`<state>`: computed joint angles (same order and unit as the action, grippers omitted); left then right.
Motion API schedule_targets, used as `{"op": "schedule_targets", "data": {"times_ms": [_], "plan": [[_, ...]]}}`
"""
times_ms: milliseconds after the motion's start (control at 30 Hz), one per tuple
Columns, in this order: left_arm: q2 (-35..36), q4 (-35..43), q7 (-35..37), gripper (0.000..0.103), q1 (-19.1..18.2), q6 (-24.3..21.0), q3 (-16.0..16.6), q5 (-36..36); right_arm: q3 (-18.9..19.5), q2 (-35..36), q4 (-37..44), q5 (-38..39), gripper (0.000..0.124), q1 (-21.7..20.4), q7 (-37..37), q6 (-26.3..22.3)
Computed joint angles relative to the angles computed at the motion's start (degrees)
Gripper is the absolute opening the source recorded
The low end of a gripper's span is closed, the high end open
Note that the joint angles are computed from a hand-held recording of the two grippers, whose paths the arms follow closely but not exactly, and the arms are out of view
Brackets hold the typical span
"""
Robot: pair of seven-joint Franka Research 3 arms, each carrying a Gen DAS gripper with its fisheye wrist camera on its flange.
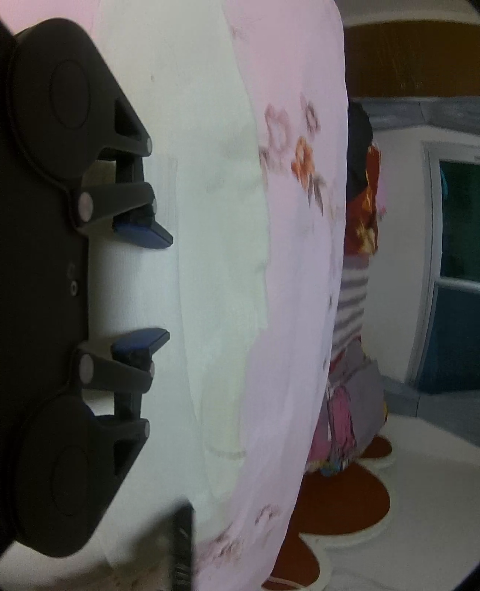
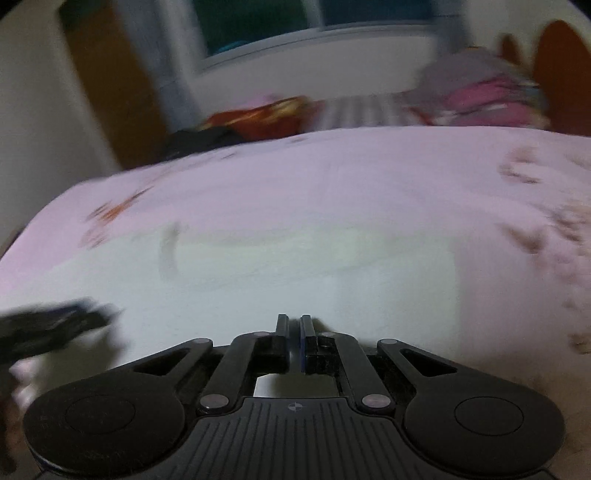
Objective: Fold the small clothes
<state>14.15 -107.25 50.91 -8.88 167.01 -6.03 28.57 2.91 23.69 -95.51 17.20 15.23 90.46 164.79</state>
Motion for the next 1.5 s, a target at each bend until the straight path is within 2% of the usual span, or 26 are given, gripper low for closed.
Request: {"op": "schedule_targets", "data": {"times_ms": [33,100,167,267,367,433,567,633,700,733,767,833,867,900,933,1000,1067,1100,1133,1167,1200,1233,1267,1333,1400,1500], "plan": [[-0.5,-0.5,-0.6,0.046,-0.2,-0.2,0.8,1.0,-3.2,0.9,0.9,-1.7,0.002,1.3,4.7,-0.1],[-1.2,-1.9,2.1,0.046,1.7,0.9,-0.7,-1.7,-7.4,3.1,4.4,-4.2,0.001,2.4,10.9,-2.0],[-1.3,-1.5,3.9,0.046,1.8,0.0,-1.0,-2.1,-7.7,5.8,9.1,-5.6,0.002,1.2,13.0,-5.0],[-1.4,-0.8,3.0,0.046,0.6,-1.6,-0.3,-0.4,-6.5,6.4,11.0,-6.3,0.002,-0.1,13.5,-6.8],[-2.3,-2.1,5.1,0.047,1.0,-0.7,-0.9,-0.2,-3.8,1.3,3.9,-4.2,0.002,-2.0,11.7,-4.1],[-2.9,-3.6,7.0,0.047,1.4,0.1,-1.3,-0.7,-2.0,-1.6,-0.2,-3.9,0.002,-3.1,9.3,-5.3],[-5.4,-6.9,10.7,0.047,3.1,1.6,-2.5,-5.0,-4.2,-11.0,-13.1,-7.7,0.002,0.3,11.2,-2.5],[-6.5,-8.1,13.3,0.047,3.5,1.1,-3.1,-7.1,-3.6,-14.8,-18.5,-8.9,0.002,0.5,11.2,-1.4],[-7.8,-8.8,12.1,0.047,2.3,0.9,-2.2,-3.5,-5.5,-17.4,-21.8,-18.1,0.002,2.5,17.8,0.0],[-8.5,-9.4,11.7,0.048,1.9,2.0,-2.1,-2.1,-5.3,-18.2,-22.3,-19.2,0.002,2.4,20.0,0.2],[-8.8,-10.0,11.1,0.049,1.8,3.5,-1.9,-1.2,-4.5,-19.3,-23.5,-18.1,0.002,1.8,20.8,2.7],[-9.1,-11.0,16.3,0.054,2.9,4.8,-3.9,-7.4,-3.6,-19.9,-24.1,-18.6,0.002,1.3,21.7,4.5],[-8.6,-10.5,17.3,0.054,2.8,3.2,-4.2,-8.8,-3.2,-19.6,-23.7,-19.3,0.002,1.2,21.6,3.3],[-7.9,-9.6,19.2,0.054,2.9,0.4,-4.7,-11.1,-3.0,-18.7,-22.2,-20.1,0.002,1.2,22.2,-0.2],[-7.5,-9.8,20.0,0.056,2.9,0.8,-4.6,-11.7,-2.7,-17.4,-20.7,-19.3,0.001,0.9,21.3,-3.5],[-8.3,-10.4,19.9,0.053,2.9,1.0,-4.2,-12.7,-3.1,-17.9,-20.7,-22.7,0.002,1.6,24.2,-4.5],[-9.4,-12.5,19.1,0.058,3.2,4.4,-3.6,-13.0,-3.0,-20.0,-23.2,-27.2,0.002,1.5,28.8,-0.3],[-9.3,-12.4,22.5,0.06,4.0,3.0,-4.5,-16.8,-3.2,-20.5,-23.8,-31.7,0.002,1.5,32.5,0.6],[-9.0,-12.2,27.8,0.06,5.3,2.0,-5.8,-22.7,-3.5,-19.9,-22.9,-32.4,0.002,2.1,32.5,-1.8],[-9.5,-13.4,32.9,0.06,6.5,4.0,-7.0,-28.9,-2.0,-18.5,-21.6,-29.1,0.002,0.9,30.0,-5.3],[-10.2,-13.9,37.5,0.06,6.2,4.2,-6.8,-34.9,-2.2,-18.7,-21.6,-28.9,0.002,1.1,31.2,-5.7],[-11.1,-14.7,40.2,0.06,7.9,4.7,-8.2,-38.7,-2.4,-19.2,-22.1,-28.7,0.002,1.3,32.1,-4.6],[-12.2,-16.0,39.6,0.06,8.0,5.9,-7.7,-38.4,-2.2,-20.1,-23.1,-27.1,0.002,1.3,32.0,-2.8],[-14.3,-18.5,32.9,0.062,6.9,7.4,-4.0,-32.5,-1.7,-21.5,-24.8,-26.2,0.002,1.2,32.9,0.5],[-16.7,-21.3,30.5,0.062,7.4,8.1,-2.0,-33.0,-0.9,-22.1,-25.0,-23.5,0.002,1.2,32.6,0.5],[-20.1,-25.5,17.7,0.06,12.4,8.9,-0.8,-22.5,-0.2,-21.7,-24.4,-22.6,0.002,1.5,33.5,0.8]]}}
